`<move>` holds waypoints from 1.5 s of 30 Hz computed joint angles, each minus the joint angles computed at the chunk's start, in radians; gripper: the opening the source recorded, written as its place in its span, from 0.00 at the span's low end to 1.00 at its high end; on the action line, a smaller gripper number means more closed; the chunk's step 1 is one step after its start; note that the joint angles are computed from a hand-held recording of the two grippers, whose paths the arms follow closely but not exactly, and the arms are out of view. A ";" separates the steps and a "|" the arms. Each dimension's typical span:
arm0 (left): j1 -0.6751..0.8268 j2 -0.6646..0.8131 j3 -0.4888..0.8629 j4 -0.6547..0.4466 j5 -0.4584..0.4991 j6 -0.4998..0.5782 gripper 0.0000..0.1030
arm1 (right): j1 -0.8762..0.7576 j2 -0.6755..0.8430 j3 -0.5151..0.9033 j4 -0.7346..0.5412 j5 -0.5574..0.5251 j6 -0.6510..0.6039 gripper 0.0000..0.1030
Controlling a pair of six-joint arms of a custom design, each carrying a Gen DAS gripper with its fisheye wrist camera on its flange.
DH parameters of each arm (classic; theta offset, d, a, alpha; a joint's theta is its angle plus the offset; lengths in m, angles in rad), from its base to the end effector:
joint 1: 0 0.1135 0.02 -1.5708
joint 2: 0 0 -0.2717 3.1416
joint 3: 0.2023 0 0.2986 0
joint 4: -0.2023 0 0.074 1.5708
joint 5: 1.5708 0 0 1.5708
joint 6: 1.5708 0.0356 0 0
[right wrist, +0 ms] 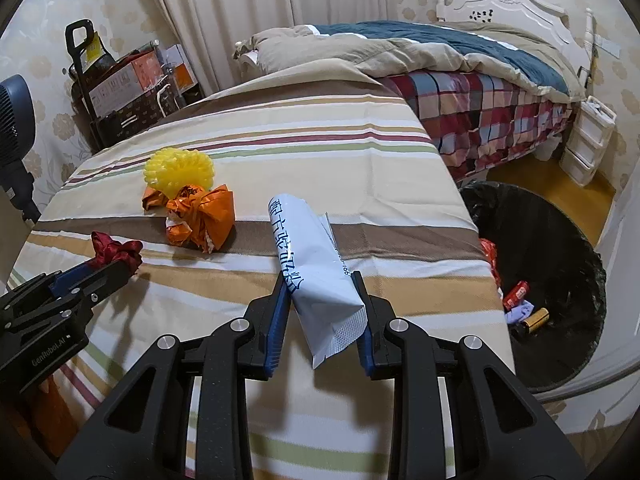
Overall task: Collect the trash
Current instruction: 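Carry the packet and ribbon over the trash bin with both tools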
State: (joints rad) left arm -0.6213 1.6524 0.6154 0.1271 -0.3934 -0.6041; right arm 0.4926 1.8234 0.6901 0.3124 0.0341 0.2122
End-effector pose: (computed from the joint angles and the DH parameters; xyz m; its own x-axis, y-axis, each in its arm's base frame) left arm 0.2586 -0.1683 0.0786 -0.7250 -0.1262 -0.6771 -0.0796 0.9918 -0.0996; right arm 0.3009 0.1601 0.0568 -0.7255 -0.1505 -0.6715 -0.3062 0.9445 0.1192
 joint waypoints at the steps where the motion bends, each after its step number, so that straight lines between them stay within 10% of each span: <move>1: -0.007 0.000 0.002 0.001 -0.002 -0.003 0.41 | -0.001 -0.010 -0.011 0.004 0.002 0.001 0.28; 20: -0.143 0.077 0.140 -0.001 -0.024 0.016 0.41 | -0.140 -0.178 -0.158 0.041 0.021 -0.003 0.28; 45: -0.200 0.478 0.683 -0.110 0.049 0.115 0.41 | -0.476 -0.069 -0.075 0.089 -0.028 -0.078 0.28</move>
State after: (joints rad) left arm -0.8210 2.1303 1.2982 0.0169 -0.3449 -0.4890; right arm 0.0168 1.7545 0.6146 0.4015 0.0060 0.1337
